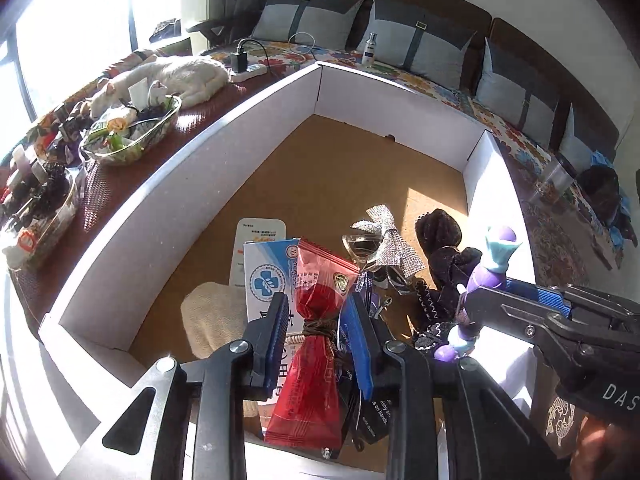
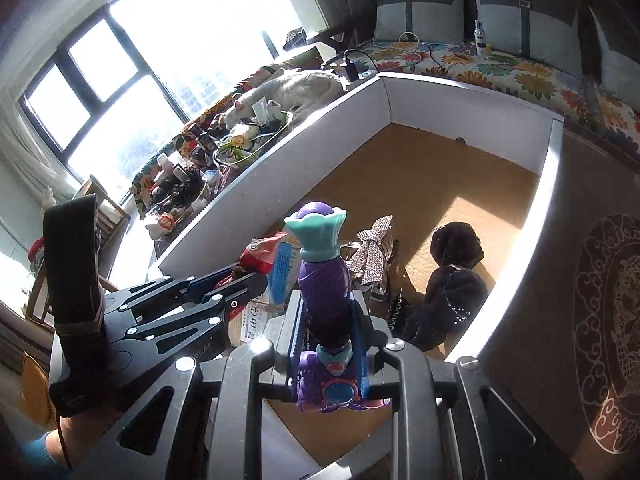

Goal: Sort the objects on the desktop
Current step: 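Carry the red packet with the left tool while the right tool carries the wand into the bin, then open both tools over the bin and hold them above it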

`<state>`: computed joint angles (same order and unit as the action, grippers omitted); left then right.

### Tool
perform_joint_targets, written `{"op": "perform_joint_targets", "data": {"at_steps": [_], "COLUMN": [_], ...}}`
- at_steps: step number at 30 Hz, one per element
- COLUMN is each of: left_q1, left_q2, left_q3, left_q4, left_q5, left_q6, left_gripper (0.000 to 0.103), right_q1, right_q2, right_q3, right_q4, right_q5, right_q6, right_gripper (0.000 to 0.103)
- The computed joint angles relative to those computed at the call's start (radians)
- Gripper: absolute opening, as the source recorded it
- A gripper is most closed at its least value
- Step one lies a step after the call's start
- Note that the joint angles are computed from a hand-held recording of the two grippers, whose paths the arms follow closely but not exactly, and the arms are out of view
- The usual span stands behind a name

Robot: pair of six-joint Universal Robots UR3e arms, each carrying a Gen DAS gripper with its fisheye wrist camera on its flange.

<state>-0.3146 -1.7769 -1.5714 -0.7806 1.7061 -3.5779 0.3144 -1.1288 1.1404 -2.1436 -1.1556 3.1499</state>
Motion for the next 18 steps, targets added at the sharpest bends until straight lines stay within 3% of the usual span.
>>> {"op": "perform_joint_targets", "data": {"at_steps": [2, 3, 4, 5, 6, 7, 11, 14, 18], "left_q1": [-0.002, -0.016, -0.033, -0.05, -0.064, -0.077, -0.163, -0.187, -0.228], "left_q2": [0.038, 0.048, 0.057, 0.065, 0.069, 0.071, 0.037, 0.05, 0.056], "left_q3": [-0.054, -0.068, -0.08, -0.094, -0.103, -0.108, -0.065, -0.051, -0.028], "left_q4": [0.04, 0.064, 0.088, 0.114, 0.135, 0.154, 0.155, 0.126, 0.08], "left_q5": [0.022, 0.057, 0.098, 0.135, 0.164, 0.189, 0.352, 0.353, 0.388], "left_q6": [-0.007, -0.015, -0.023, -0.031, -0.04, -0.047, -0.072, -0.098, -0.136], "left_gripper": [0.074, 0.08, 0.087, 0.089, 0.09, 0.09, 0.091, 0.101, 0.101], "right_q1": [0.011, 0.008, 0.007, 0.008, 0.015, 0.019, 0.011, -0.001, -0.021], "right_q2": [0.034, 0.031, 0.02, 0.005, -0.012, -0.036, -0.104, -0.136, -0.186], "right_q3": [-0.025, -0.012, 0.003, 0.007, 0.006, 0.011, 0.003, 0.008, 0.054], "right_q4": [0.022, 0.011, 0.0, -0.001, -0.001, -0.006, 0.036, 0.075, 0.074], "right_q5": [-0.023, -0.015, -0.016, -0.034, -0.067, -0.11, -0.19, -0.24, -0.274], "right_q6": [0.038, 0.048, 0.051, 0.046, 0.039, 0.029, -0.027, -0.046, -0.056], "right_gripper": [0.033, 0.036, 0.049, 0.06, 0.079, 0.087, 0.095, 0.1, 0.101]}}
